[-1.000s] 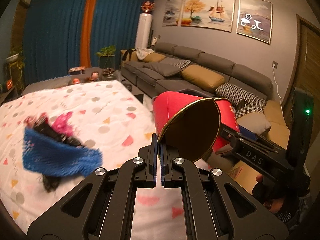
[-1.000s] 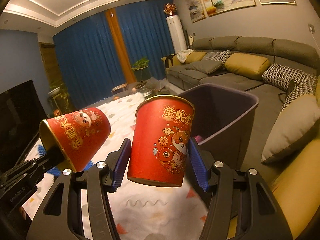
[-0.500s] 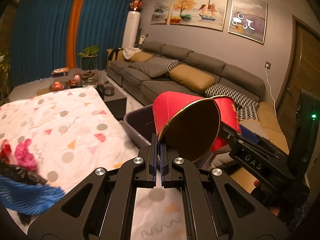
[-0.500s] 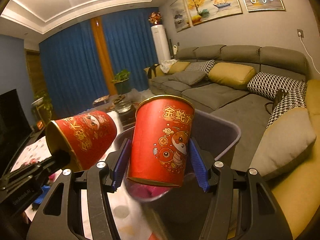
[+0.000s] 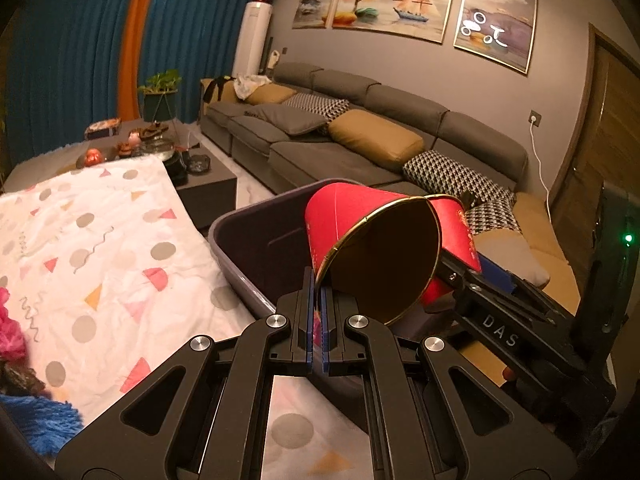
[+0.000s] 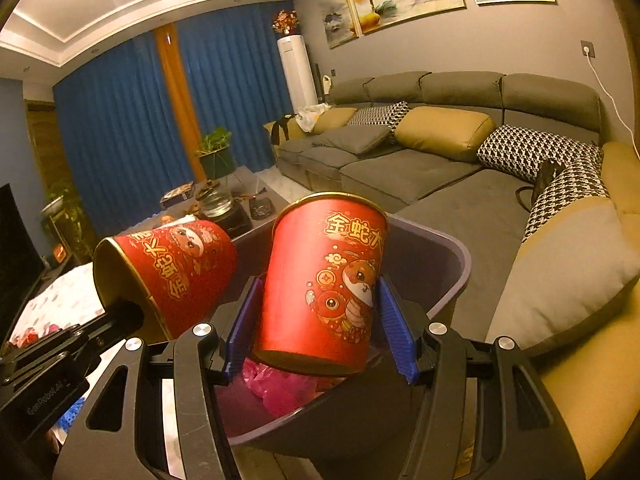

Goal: Collect trash
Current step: 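Open both tools to drop the red cups into the grey bin, then move both open tools back to the blue mesh sleeve and black bag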

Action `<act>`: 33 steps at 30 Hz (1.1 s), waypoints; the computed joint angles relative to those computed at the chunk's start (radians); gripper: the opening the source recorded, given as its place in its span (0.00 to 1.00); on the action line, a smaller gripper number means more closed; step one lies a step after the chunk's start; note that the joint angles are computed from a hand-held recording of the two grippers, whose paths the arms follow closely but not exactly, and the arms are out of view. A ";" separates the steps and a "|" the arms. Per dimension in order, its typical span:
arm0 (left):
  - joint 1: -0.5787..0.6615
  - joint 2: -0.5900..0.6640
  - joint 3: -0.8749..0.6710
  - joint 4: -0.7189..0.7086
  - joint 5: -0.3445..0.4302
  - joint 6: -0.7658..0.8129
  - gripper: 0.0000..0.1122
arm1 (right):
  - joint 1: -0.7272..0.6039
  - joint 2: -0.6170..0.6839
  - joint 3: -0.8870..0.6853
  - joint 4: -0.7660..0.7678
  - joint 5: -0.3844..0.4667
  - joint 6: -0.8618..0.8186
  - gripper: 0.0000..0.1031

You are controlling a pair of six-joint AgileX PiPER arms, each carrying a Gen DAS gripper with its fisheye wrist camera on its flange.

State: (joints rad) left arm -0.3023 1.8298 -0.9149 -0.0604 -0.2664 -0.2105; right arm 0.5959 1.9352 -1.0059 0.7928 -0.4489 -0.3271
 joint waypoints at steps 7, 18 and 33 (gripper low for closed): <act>0.015 0.035 -0.035 0.110 0.013 -0.111 0.02 | -0.031 0.033 -0.033 -0.068 0.038 0.066 0.56; 0.027 0.085 -0.078 0.303 0.025 -0.307 0.02 | -0.065 0.035 -0.018 -0.199 0.038 0.182 0.61; 0.040 -0.123 0.205 -0.040 -0.133 -0.036 0.82 | 0.029 -0.114 0.156 -0.084 -0.110 0.106 0.75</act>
State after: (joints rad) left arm -0.2625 1.7068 -0.7098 -0.1008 -0.3997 -0.2469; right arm 0.6254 1.8209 -0.8501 0.7091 -0.5589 -0.2210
